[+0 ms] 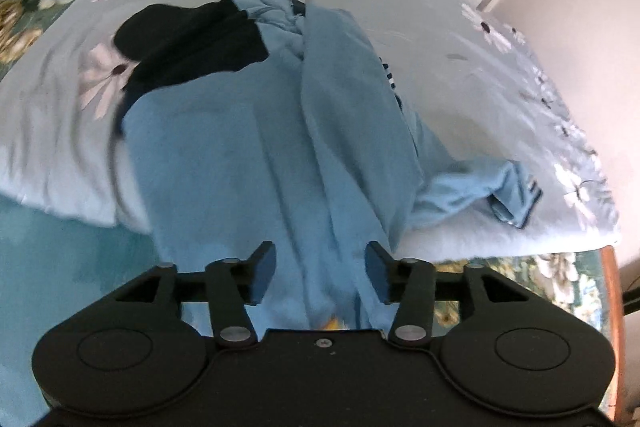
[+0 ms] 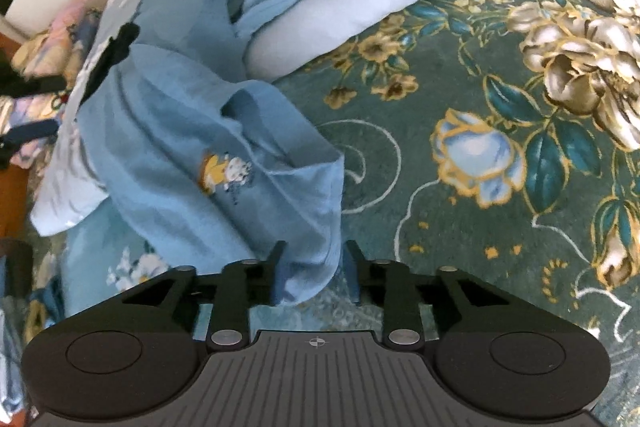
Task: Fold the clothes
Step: 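Lift the light blue sweatshirt out of the pile with both tools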
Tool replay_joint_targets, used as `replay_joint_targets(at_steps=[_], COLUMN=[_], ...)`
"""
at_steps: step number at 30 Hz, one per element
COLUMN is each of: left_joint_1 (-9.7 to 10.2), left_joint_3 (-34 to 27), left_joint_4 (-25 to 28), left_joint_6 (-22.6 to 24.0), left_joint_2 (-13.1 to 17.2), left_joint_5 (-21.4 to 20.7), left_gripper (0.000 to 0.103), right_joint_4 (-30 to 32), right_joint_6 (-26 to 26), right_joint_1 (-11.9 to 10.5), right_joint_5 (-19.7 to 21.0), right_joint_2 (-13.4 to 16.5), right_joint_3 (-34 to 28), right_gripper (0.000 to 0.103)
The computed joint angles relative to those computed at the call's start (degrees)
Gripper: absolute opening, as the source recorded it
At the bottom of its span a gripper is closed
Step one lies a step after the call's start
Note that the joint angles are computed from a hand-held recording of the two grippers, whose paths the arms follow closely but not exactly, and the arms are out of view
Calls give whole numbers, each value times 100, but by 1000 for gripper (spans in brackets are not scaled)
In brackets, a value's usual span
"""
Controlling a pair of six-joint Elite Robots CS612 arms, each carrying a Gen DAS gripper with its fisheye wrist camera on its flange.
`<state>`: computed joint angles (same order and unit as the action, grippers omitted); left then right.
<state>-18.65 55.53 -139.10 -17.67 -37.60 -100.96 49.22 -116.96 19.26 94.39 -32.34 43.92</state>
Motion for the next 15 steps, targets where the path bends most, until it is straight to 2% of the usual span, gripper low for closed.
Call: replay_joint_targets(at_steps=[2, 4, 5, 11, 15], left_joint_1=[-23, -42, -50, -70, -62], left_joint_3=[-423, -801, -996, -2167, -2646], left_joint_4=[300, 568, 707, 1321, 1553], left_joint_6=[99, 167, 187, 139, 164], left_joint_2=[257, 489, 608, 1313, 1601], left_joint_5=[16, 63, 88, 176, 150], left_gripper=[69, 70, 72, 73, 71], right_joint_4=[47, 95, 133, 305, 367], right_joint_6=[34, 60, 85, 54, 4], right_joint_1=[-15, -35, -45, -127, -154], right_joint_5=[42, 28, 12, -160, -309], right_joint_2=[74, 145, 188, 483, 680], right_joint_3=[-77, -149, -197, -554, -831], right_gripper=[50, 55, 64, 65, 63])
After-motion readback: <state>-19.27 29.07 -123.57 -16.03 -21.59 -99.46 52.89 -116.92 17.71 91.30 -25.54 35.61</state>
